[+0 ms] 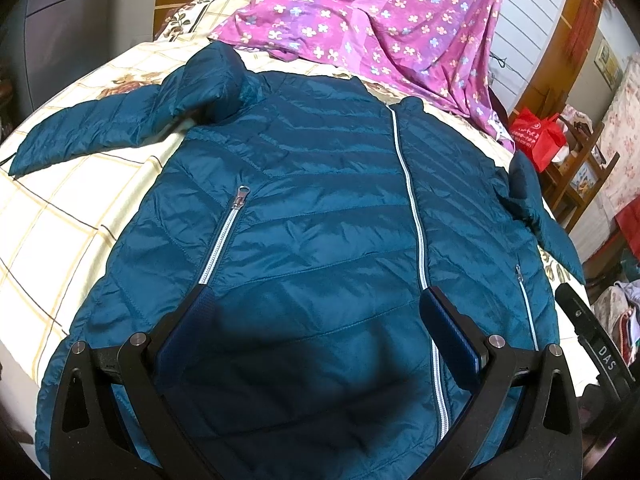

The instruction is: Fold large clothes

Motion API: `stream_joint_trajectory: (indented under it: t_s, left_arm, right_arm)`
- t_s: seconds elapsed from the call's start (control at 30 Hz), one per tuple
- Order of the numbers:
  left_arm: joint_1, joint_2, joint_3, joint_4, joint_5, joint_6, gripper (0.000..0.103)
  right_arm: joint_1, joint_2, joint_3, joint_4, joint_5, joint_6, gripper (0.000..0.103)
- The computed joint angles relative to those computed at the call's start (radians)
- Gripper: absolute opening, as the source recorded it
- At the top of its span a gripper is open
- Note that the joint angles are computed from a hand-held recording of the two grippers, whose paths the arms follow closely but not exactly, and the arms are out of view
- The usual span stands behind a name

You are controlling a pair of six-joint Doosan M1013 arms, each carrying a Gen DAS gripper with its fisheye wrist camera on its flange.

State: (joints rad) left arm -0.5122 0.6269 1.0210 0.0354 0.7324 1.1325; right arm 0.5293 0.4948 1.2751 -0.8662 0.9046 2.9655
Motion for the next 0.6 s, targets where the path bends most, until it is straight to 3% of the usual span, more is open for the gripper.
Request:
stream_joint_trajectory:
  t_s: [0.23,0.4,0.5,0.6]
  left_arm:
    - [-0.002,-0.001,0.002,0.004,0.004,0.005,0.103]
    - [0.029,-0.008,0.015,-0.107,-0.036,0.037,0.102]
    - [0.053,0.002,-0.013,0.014,-0.039,-0.044,0.103]
    - [0.095,0.038,-0.080,0.097,0.023,-0.119,0.103]
  right_arm:
    - [0.026,-0.015,0.017,-0.089,0.002,0.051,0.103]
    - [0.026,-0.011,0.010,-0.072,0.000,0.020,0.103]
    - [0.016,-0.016,0.020,-0.049,-0.019,0.027,0.103]
    - [0.008,-0.025,0.034,-0.035,-0.045,0.047,0.103]
